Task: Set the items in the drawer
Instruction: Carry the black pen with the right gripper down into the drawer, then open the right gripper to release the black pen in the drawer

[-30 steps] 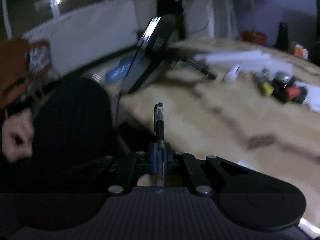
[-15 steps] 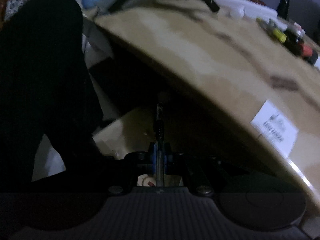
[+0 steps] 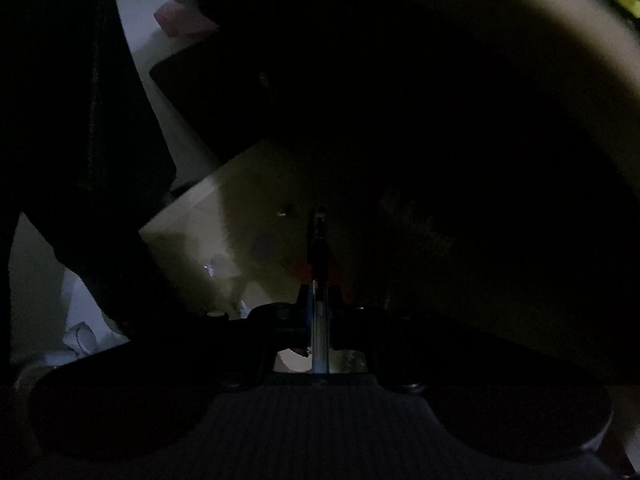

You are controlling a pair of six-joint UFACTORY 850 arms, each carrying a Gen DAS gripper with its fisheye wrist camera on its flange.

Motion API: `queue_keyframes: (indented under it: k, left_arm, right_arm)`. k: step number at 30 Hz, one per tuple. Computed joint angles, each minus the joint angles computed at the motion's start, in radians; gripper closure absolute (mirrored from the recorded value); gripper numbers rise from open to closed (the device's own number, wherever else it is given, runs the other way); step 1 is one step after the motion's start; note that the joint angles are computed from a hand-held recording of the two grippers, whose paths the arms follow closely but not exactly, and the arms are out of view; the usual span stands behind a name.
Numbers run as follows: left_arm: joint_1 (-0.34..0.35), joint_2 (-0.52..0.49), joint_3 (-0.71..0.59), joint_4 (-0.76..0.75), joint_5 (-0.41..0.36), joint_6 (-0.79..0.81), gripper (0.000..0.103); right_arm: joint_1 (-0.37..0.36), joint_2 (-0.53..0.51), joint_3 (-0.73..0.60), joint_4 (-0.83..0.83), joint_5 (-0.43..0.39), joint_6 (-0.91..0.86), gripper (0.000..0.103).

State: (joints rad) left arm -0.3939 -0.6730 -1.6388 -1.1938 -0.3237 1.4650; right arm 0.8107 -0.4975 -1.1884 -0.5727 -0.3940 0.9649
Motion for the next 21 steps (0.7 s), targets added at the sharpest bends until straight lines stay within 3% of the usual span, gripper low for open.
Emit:
queue_keyframes:
  k: [10,21]
  left_arm:
    - [0.0,0.0,0.0,0.0,0.0,0.0,0.0]
    - [0.0,0.0,0.0,0.0,0.0,0.0,0.0]
  right_arm:
    - [-0.007,-0.073,-0.068,0.089,-0.036,-0.089,0.094]
    - [-0.009,-0.053,-0.057,0.1,-0.056,-0.084,0.091]
